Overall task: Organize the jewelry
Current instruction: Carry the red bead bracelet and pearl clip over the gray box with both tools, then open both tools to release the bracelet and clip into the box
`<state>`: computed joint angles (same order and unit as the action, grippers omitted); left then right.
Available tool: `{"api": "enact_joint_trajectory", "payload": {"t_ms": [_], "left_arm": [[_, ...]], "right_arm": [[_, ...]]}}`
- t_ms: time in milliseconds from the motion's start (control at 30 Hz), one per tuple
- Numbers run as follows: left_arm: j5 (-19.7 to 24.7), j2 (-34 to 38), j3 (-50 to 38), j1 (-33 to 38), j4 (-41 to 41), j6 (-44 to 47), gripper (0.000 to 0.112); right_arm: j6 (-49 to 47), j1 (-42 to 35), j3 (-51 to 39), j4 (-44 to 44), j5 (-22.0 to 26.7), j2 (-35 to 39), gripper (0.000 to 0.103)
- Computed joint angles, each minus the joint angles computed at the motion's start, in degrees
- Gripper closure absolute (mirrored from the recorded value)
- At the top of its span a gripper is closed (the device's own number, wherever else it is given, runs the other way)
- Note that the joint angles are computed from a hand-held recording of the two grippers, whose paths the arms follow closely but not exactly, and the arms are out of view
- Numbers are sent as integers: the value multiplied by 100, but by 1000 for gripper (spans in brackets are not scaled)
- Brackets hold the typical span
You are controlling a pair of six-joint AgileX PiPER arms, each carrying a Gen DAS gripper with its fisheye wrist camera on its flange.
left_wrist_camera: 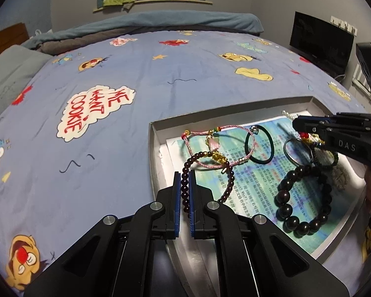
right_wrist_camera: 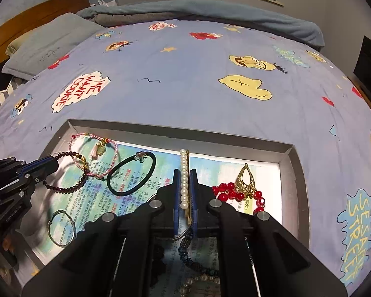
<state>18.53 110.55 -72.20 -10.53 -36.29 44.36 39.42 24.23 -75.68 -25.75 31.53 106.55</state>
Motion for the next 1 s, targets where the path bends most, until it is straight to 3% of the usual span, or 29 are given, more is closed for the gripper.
{"api": "enact_joint_trajectory", "payload": {"t_ms": [233,300,400,733,767,833,1000], "left_arm": [[148,-83,78,-1,-62,140,100],[105,-137,151,-9,-109,204,92],[-4,-244,278,-31,-164,257,91],[-59,-866,750,81,-447,402,84],[-96,-962,829,82,-423,366,80],[-114,-1130,960,106,-415,327,76],[-242,-1535,1325,191,-609,451,49]], "right_arm": [[-186,-86,-107,202,81,80,96],[-146,-80,-104,159,85,75,95],[-60,-94,-52,121,69,27,91],[694,111,835,-361,-121,-828,88],[859,152,989,-453,-143,-971,85],[1162,240,1236,-646,-163,-1200,68],[1853,512,1800,-1149,-83,-1754,51]]}}
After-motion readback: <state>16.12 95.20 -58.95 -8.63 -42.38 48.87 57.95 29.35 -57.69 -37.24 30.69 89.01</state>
